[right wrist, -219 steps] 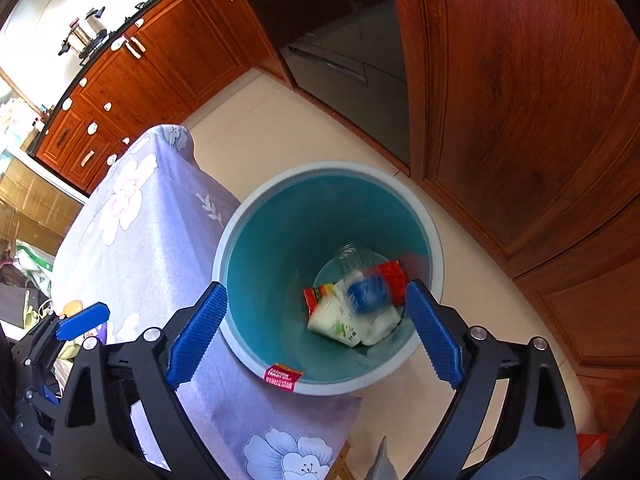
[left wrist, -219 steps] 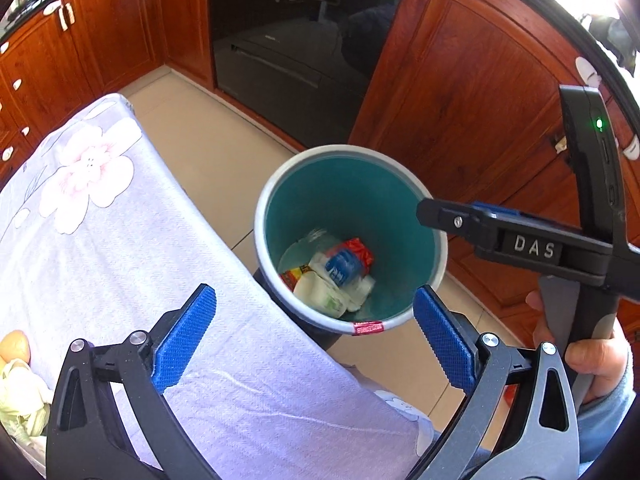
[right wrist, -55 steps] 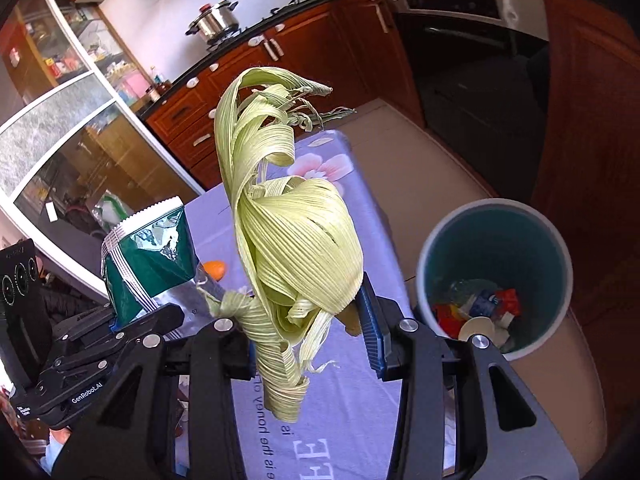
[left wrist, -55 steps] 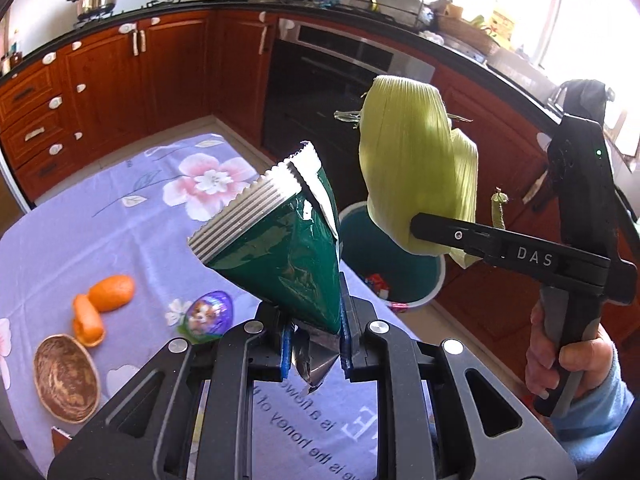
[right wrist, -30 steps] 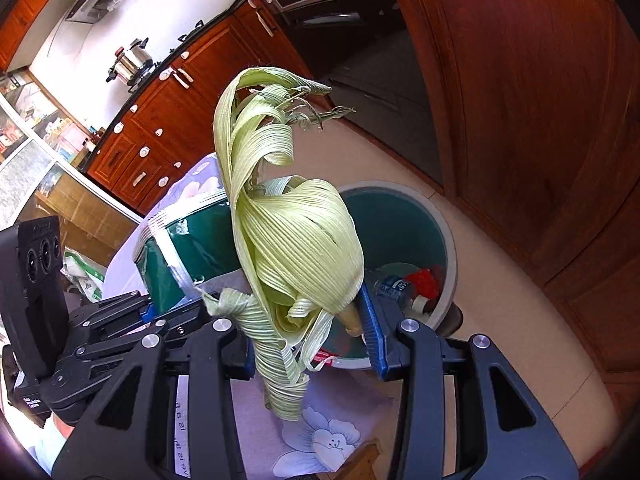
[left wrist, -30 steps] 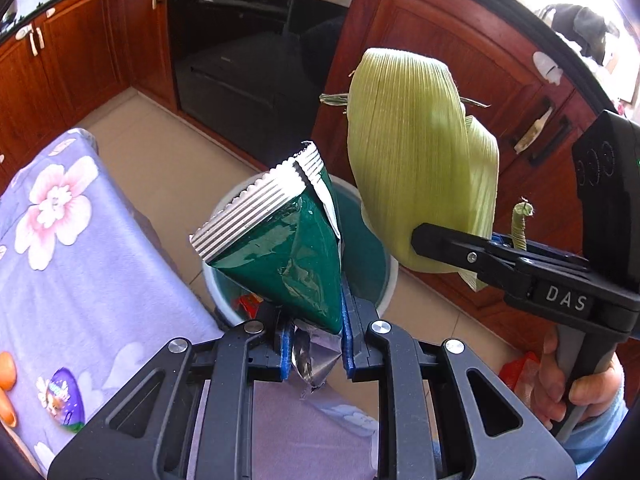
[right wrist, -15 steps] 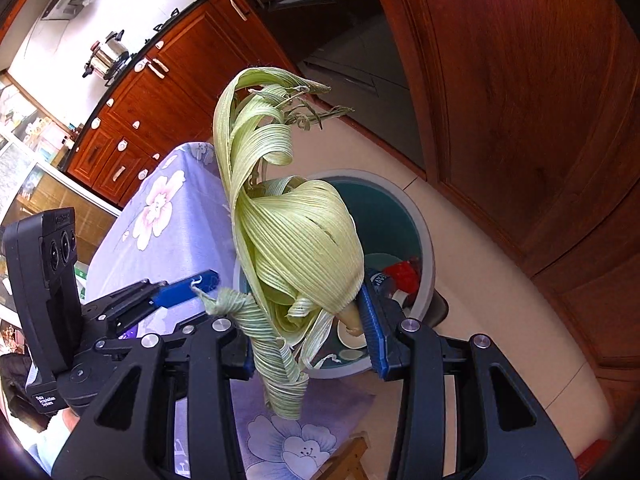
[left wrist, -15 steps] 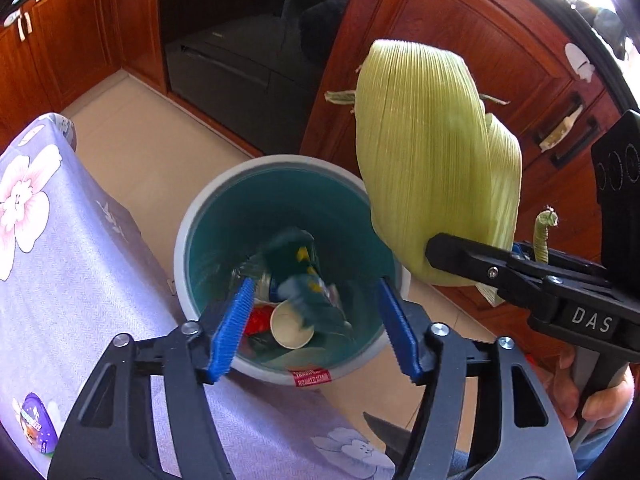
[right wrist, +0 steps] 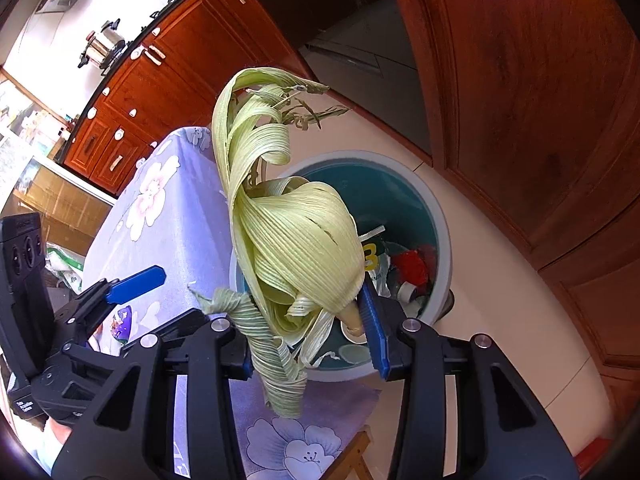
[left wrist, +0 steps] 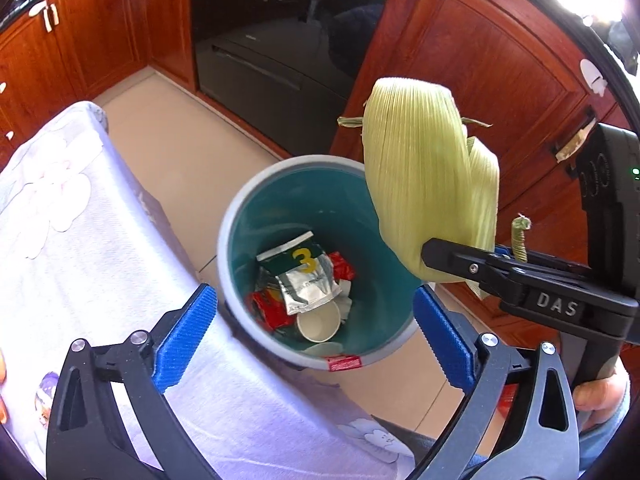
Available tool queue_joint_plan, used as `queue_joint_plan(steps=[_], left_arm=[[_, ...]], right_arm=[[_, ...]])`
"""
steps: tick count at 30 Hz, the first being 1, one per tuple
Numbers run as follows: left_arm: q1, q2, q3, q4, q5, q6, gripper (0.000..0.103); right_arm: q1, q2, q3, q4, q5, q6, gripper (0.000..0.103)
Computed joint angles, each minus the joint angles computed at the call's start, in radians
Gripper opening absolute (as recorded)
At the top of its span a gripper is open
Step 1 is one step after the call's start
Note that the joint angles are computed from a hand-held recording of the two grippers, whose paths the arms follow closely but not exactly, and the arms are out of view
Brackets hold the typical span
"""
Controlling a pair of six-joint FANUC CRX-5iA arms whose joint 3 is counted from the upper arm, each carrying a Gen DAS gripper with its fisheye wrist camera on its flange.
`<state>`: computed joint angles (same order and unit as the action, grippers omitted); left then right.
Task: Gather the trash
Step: 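Carry chip bag and corn husks over the teal bin and open both tools, then return both tools to the table toward the coconut shell and orange peels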
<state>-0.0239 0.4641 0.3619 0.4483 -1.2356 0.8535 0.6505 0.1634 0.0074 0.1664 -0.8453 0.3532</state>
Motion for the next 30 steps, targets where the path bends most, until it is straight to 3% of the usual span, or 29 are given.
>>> queue_joint_plan(steps=[6,10,16,30], left_arm=[[0.018,-0.026,-0.026,0.002,0.006,-0.009,0.099],[0.03,-0.038,-0.041,0.007,0.008,-0.016,0.099],[0.041,-0.042,-0.045,0.008,0.007,-0.013,0.099],[0.072,-0.091,-0.106,0.047,0.021,-0.043,0.099]], right_arm=[[-0.007,0.017,0.019,-0.029,-0.018,0.017,0.051],[0.001,0.014,0.009,-0.01,0.003,-0.026,0.076],[0.008,0.014,0.009,0.0,0.001,-0.069,0.083],[0.053,0.052,0.08,0.067,-0.122,-0.075,0.089]])
